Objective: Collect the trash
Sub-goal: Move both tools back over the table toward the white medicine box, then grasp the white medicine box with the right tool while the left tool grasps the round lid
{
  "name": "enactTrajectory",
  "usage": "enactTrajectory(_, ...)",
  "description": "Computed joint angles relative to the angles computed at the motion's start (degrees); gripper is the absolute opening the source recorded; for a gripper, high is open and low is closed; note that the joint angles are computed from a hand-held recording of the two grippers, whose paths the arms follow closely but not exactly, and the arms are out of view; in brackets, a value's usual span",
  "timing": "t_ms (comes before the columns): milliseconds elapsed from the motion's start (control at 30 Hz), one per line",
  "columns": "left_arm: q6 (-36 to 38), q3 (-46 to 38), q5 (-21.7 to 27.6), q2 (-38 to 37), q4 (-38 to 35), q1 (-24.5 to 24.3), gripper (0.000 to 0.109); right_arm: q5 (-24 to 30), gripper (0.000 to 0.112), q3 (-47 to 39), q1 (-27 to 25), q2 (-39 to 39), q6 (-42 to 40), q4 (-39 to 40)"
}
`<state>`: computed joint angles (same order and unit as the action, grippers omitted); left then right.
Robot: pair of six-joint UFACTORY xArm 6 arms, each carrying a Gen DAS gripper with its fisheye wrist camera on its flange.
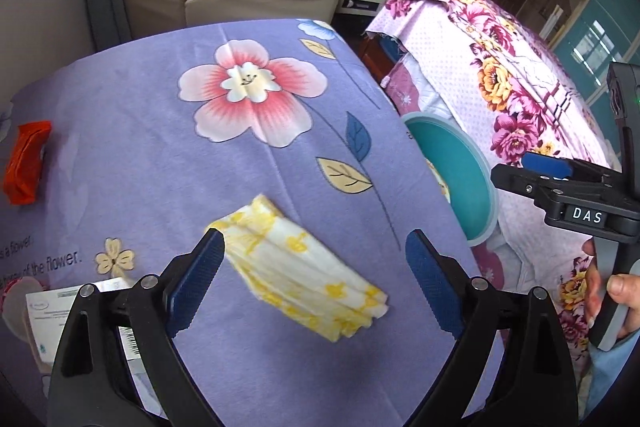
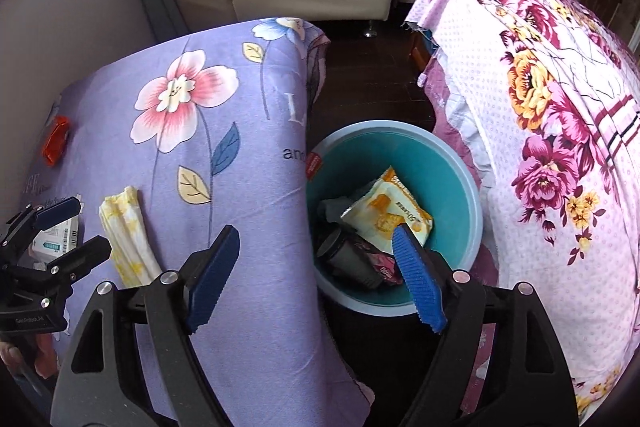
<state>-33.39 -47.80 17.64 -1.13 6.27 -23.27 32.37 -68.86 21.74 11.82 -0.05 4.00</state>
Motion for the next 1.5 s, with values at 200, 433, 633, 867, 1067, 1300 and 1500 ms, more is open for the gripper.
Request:
enactTrajectory(200,-0.26,10.31,0.29,-10.35,0.75,5.43,0.092,2.33,0.077,-2.57,5.74,1.68,0.46,-1.38)
enactTrajectory(433,3.27,20.11,2.67,-22.12,0.32,12.30,0.092,6.36,0.079,-6.80,12.28,4.43,-1.46,-3.01)
enactTrajectory(633,7.53,27.15,5.76,-31.56,-0.83,19.22,0.092,9.88,0.081,-12.22,17.99,8.37,-8.01,-4.33)
enactTrajectory(867,14.66,32.10,8.65,-37.98,-5.02,26.66,0.092,14.37,0.084,-20.55,23.19,14.25,-18.95,-0.94)
enactTrajectory(1067,18.01,34.12,10.08,-38.98,-6.37,31.35,0.092,20.40,0.084,-30.70,26.88,21.20,-28.30,1.89)
enactTrajectory(1300,20.14,34.61,10.86,-38.31,-7.47,34.49,0.092,29.07,0.085,-45.36,29.25,31.09,-35.52,3.18)
enactTrajectory(1500,19.90,34.78,12.10,-38.89,-5.87,35.85,0.092,33.75,0.085,-54.37,30.65,37.44,-39.88,4.26)
